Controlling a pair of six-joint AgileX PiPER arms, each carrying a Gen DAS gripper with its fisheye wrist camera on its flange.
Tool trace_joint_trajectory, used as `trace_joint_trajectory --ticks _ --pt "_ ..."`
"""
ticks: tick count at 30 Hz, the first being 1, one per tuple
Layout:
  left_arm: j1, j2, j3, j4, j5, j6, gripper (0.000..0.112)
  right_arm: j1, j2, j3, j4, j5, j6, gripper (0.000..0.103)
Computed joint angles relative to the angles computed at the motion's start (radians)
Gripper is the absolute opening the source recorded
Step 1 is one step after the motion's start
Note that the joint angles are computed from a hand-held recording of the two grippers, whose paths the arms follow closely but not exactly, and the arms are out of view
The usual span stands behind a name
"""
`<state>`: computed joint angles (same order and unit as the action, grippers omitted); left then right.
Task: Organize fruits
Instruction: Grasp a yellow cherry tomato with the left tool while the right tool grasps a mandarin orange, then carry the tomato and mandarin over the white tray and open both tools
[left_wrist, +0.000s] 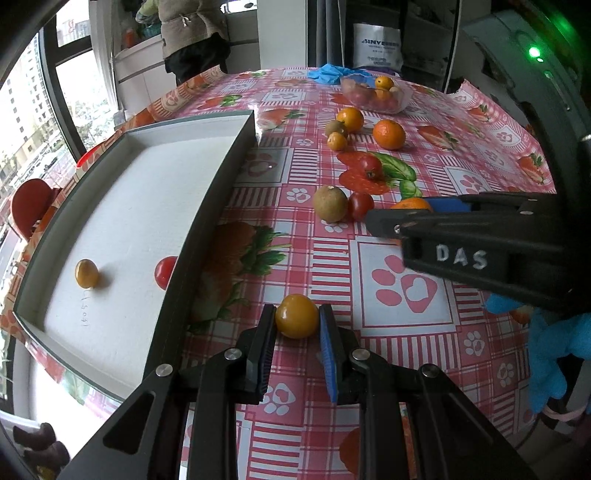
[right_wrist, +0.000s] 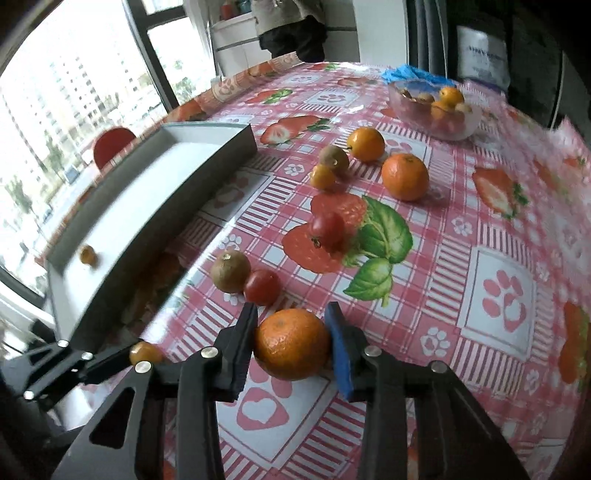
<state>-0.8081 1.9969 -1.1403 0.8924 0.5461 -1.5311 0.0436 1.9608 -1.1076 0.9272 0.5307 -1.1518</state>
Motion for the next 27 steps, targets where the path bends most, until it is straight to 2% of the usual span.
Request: trace_joint_trajectory --ticks 12,15,27 --pt "0.007 -0.001 -0.01 -0.032 -0.002 0.041 0.024 -0.079 -0.044 0.035 0.014 0.043 -0.04 0.041" --pt "0.017 -0.014 0.001 -0.041 -0.03 0.038 0.024 -0.087 -0.055 0.041 0.011 0.046 -0.042 0.041" --pt "0.055 -0.115 0.061 0.038 -0.038 -0.05 0.024 -0.092 -0.084 0.05 0.005 0.057 -0.027 0.041"
